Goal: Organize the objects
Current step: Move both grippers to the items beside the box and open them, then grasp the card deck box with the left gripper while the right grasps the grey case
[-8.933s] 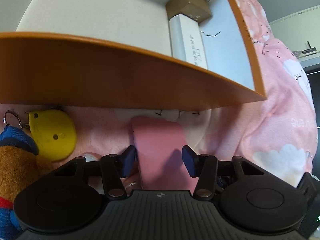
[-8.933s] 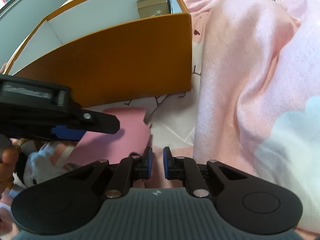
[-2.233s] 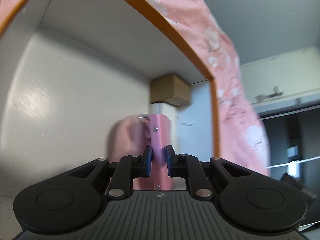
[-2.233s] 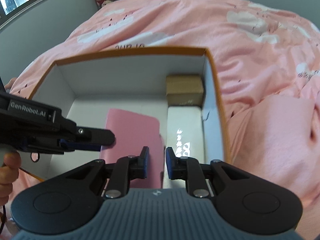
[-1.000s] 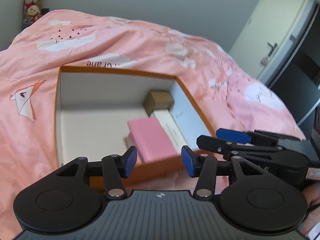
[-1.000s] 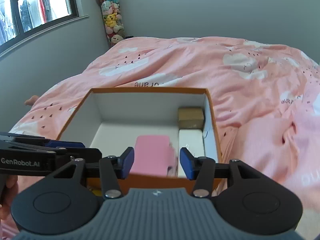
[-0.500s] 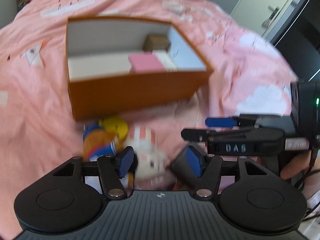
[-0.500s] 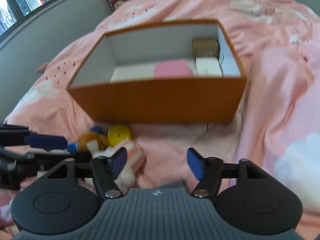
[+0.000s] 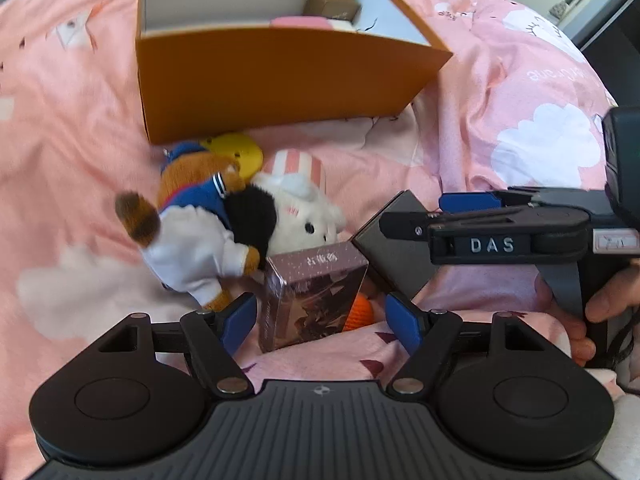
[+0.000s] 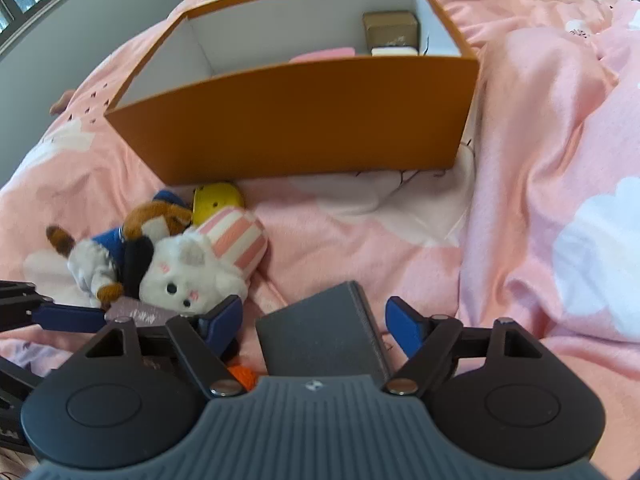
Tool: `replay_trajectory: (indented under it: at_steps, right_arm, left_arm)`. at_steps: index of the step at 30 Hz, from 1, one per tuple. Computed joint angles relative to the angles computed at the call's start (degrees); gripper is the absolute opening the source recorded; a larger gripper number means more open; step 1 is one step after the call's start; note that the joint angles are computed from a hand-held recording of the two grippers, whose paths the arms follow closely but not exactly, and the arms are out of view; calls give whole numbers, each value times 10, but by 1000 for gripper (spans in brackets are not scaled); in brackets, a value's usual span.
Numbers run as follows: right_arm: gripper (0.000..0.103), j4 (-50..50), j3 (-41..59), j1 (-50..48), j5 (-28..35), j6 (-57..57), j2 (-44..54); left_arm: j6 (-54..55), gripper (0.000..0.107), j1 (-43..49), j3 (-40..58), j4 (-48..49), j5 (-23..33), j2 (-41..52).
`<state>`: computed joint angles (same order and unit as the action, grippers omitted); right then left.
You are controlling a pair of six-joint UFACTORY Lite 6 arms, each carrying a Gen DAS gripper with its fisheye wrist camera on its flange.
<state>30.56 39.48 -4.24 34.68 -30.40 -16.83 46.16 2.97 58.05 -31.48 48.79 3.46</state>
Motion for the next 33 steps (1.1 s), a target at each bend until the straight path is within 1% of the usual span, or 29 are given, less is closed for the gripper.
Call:
replay_trajectory:
  at_steps: [4, 10, 12, 15, 20, 25, 26, 28, 29, 31, 33]
  right_arm:
    - [82, -15, -7, 11, -2, 14, 6]
    - [82, -1, -9, 1, 4, 3, 20]
    - [83, 1, -11, 1, 3, 0, 23]
    - [85, 14, -10, -5, 6, -15, 30]
    - [85, 47, -5, -32, 25, -42, 52]
    - [85, 72, -3, -55, 38, -66, 64]
    - [84, 78, -2, -59, 39, -73, 68]
    - [76, 91, -1, -71, 40, -81, 77]
    - [70, 94, 0, -77, 39, -81, 85]
    - [68, 114, 5, -97, 48, -98, 104]
    - [63, 137, 10, -115, 67, -121, 119]
  left_arm:
    - [6, 86, -12, -20, -4, -26, 3]
    - [0, 86, -28, -28, -3, -60, 26]
    - [0, 85, -30, -27, -4, -67, 35]
    - [6, 73, -27, -26, -10, -70, 39]
    - [33, 72, -17, -30, -34, -67, 30]
    - [103, 72, 3, -38, -93, -49, 14]
    - [117, 72, 7, -36, -104, -42, 15]
    - [126, 72, 11, -32, -113, -34, 21]
    - [126, 72, 11, -31, -114, -33, 22]
    - [130, 72, 14, -27, -122, -27, 25]
    - [139, 72, 21, -24, -131, -18, 28]
